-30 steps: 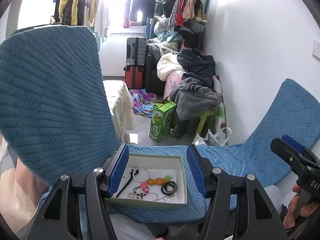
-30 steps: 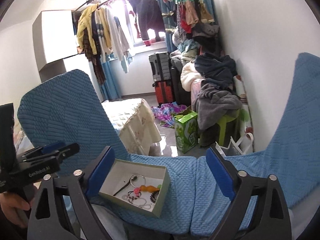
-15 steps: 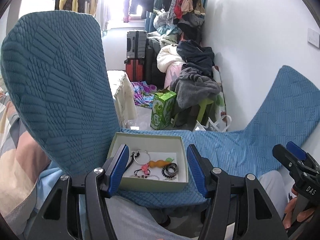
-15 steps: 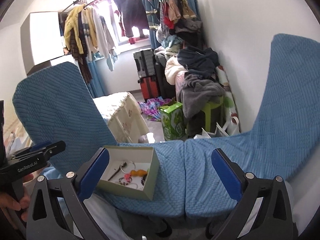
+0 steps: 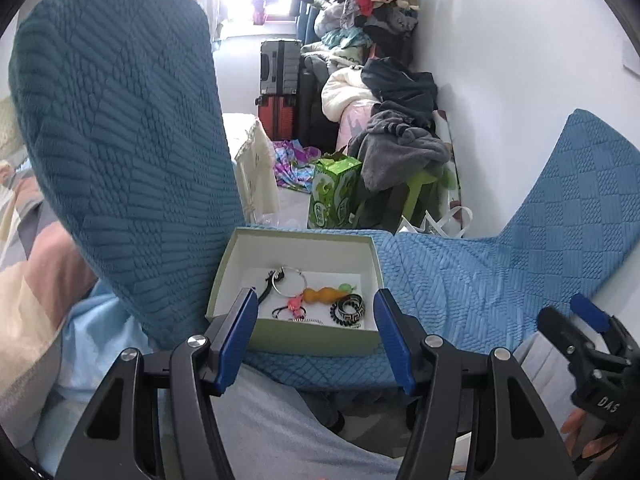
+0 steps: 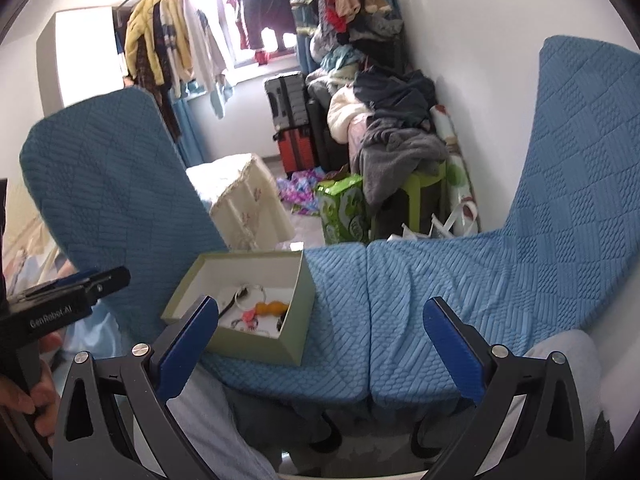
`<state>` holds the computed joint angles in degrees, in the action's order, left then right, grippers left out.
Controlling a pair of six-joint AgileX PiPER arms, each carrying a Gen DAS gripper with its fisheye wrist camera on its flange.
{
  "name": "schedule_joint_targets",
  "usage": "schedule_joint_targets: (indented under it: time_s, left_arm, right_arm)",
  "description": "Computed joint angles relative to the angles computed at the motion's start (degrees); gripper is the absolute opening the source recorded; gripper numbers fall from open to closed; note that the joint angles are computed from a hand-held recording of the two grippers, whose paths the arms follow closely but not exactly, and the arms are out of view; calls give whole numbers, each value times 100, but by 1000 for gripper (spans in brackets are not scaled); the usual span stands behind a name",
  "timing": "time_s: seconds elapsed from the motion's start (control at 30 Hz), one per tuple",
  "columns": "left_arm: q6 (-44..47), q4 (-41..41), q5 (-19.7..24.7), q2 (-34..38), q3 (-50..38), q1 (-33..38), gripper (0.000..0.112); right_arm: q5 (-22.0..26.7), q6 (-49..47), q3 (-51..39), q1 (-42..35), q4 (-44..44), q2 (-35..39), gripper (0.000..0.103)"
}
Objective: Organize jewelry
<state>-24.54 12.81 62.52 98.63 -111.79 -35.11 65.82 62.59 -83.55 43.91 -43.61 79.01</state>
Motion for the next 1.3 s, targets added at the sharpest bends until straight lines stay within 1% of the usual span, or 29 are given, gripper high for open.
schedule_joint_targets:
  time_s: [0.2,0.3,0.53,0.83,1.13,1.3]
  left_arm:
    - [-42,-37,-177,-145,418,62,61]
    - [-32,-102,-183,-176,495,119,61]
    - [40,-158,-134,-101,387,128,61]
    - [155,-206,52,83,90,114,61]
    - [32,-147,-38,45,161,121,61]
    - [-13,-115,-237,-100,394,103,61]
  right_arm:
    - [-43,165,128,57,-121,1,103]
    - [-52,193,128,12,-63,44,103]
    - [-138,130,141,-84,47,96,103]
    - [-133,46,151,-141,101,168,103]
    - [-146,-51,213,-176,129,200,103]
    - [-160,-52,224,-174,124,203,103]
